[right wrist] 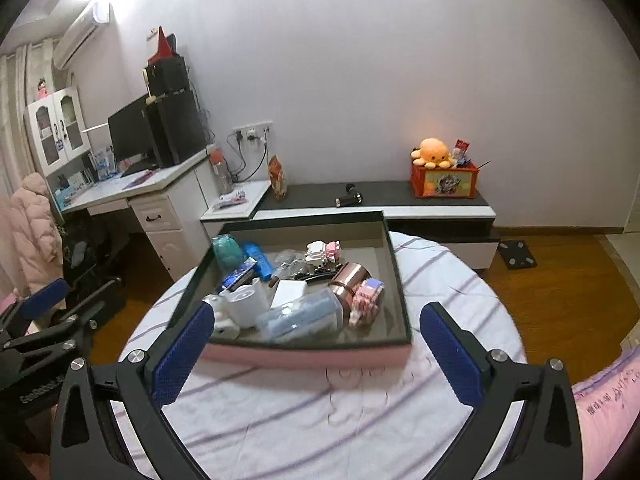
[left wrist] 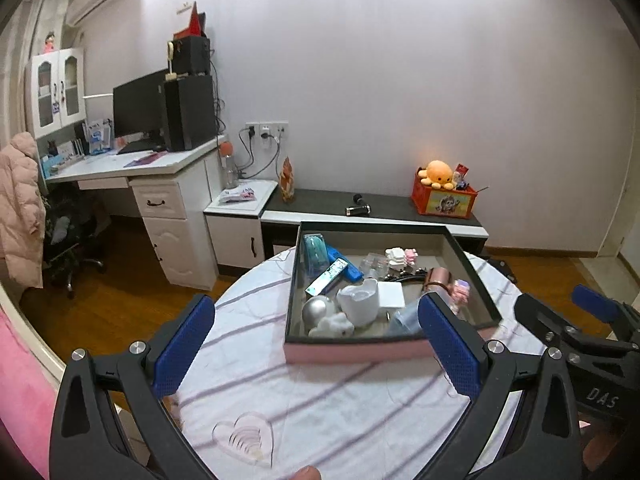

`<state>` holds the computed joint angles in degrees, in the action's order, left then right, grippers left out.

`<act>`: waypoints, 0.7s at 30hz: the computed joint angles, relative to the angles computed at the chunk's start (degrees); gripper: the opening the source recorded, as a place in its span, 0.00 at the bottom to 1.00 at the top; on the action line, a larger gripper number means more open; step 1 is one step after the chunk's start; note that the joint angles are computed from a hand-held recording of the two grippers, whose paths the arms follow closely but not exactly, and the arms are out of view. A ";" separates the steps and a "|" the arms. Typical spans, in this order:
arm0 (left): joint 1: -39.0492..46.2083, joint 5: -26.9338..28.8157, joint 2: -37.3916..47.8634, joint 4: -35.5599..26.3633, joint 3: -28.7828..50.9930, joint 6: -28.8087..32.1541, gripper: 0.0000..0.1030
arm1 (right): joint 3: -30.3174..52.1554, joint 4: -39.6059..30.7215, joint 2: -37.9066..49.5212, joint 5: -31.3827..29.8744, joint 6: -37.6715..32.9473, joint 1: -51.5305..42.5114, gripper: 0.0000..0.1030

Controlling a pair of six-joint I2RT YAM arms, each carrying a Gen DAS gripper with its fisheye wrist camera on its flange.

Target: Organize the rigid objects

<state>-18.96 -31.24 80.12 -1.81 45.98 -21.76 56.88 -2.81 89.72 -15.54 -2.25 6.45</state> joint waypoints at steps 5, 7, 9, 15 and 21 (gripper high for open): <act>-6.93 -6.87 -11.39 -5.11 -5.93 -3.82 1.00 | -7.93 -2.53 -13.16 -0.93 -0.14 -2.57 1.00; -10.19 -10.27 -15.04 -6.57 -7.80 -5.36 1.00 | -10.30 -3.88 -17.89 -2.28 -0.41 -4.04 1.00; -15.22 -16.04 -18.92 -10.10 -9.25 -8.35 1.00 | -12.68 -5.79 -23.14 -3.02 -1.15 -5.27 1.00; -28.46 -29.01 -22.56 -25.61 -8.12 -21.93 1.00 | -17.77 -10.16 -34.57 -5.86 -3.52 -9.47 1.00; -40.63 -36.79 -19.09 -49.00 -3.61 -45.87 1.00 | -21.69 -15.88 -44.71 -11.40 -4.88 -15.25 1.00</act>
